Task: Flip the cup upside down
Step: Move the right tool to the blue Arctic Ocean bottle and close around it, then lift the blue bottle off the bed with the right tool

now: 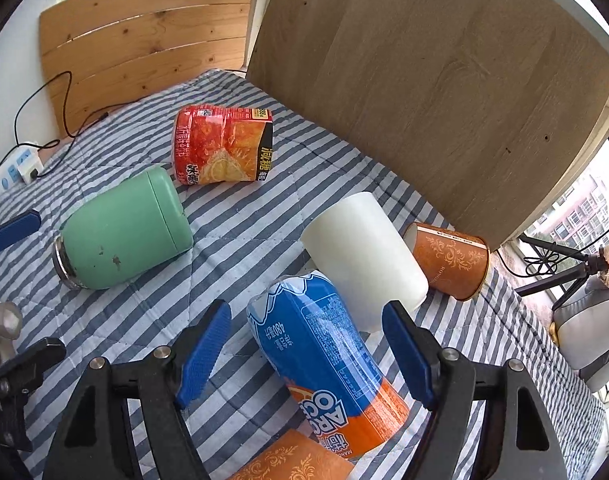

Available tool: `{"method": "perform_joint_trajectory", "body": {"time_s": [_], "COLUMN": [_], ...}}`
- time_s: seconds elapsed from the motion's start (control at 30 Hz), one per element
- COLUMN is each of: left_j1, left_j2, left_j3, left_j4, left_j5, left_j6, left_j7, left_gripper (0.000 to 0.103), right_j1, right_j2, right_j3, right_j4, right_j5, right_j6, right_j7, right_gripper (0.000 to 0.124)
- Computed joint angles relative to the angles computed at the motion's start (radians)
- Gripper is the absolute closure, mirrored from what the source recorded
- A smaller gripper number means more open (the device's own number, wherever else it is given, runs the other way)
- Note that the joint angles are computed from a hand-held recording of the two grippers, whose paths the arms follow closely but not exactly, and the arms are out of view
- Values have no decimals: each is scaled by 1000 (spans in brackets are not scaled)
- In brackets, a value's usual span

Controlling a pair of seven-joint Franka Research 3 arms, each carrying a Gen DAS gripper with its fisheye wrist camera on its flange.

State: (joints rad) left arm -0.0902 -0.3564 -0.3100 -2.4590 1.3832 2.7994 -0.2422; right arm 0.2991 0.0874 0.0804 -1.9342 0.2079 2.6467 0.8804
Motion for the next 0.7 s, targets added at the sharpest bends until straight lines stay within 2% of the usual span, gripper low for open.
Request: {"method": "perform_joint_trajectory", "body": {"time_s": [0.07,0.13,0.2,0.27,0.3,0.5,0.6,0.63,0.67,0.7], "left_j1": [-10,-25,-39,-60,-70,-95,-90,-89,-89,-90], "left_j2": [37,83,138,203,233,385,450,469,490,504], "left_j3": [22,22,16,39,55,93,99,100,103,109], "left_j4": [23,66,133,207,239,411,462,477,493,505], "left_j5": [-77,-173,-242,-356,-438,-773,-967,-1016,-1051,-1065], "left_j6": [18,-15,-68,-58,-43,-82,-96,-109,-108,-105], "left_j7": [67,182,284,409,477,688,800,823,831,821], "left_gripper": [0,0,1,3,4,27,41,52,59,59], "right_j1": [-17,-32,-45,-55,-56,-14,-4,-10,-20,-29], "right_j2": [-23,-48,-75,-123,-157,-329,-357,-360,-362,-364], "right_j3": [3,-3,-15,-29,-39,-135,-189,-199,-202,-198], "right_j4": [-16,-35,-54,-110,-149,-368,-395,-394,-393,-393], "right_j5": [93,184,249,320,391,788,944,979,998,1016], "right_j6": [0,6,-1,27,40,136,109,93,79,87], "right_j7": [-61,-107,-104,-123,-185,-502,-621,-640,-648,-658], "right_gripper": [49,52,72,78,79,81,83,83,83,83]}}
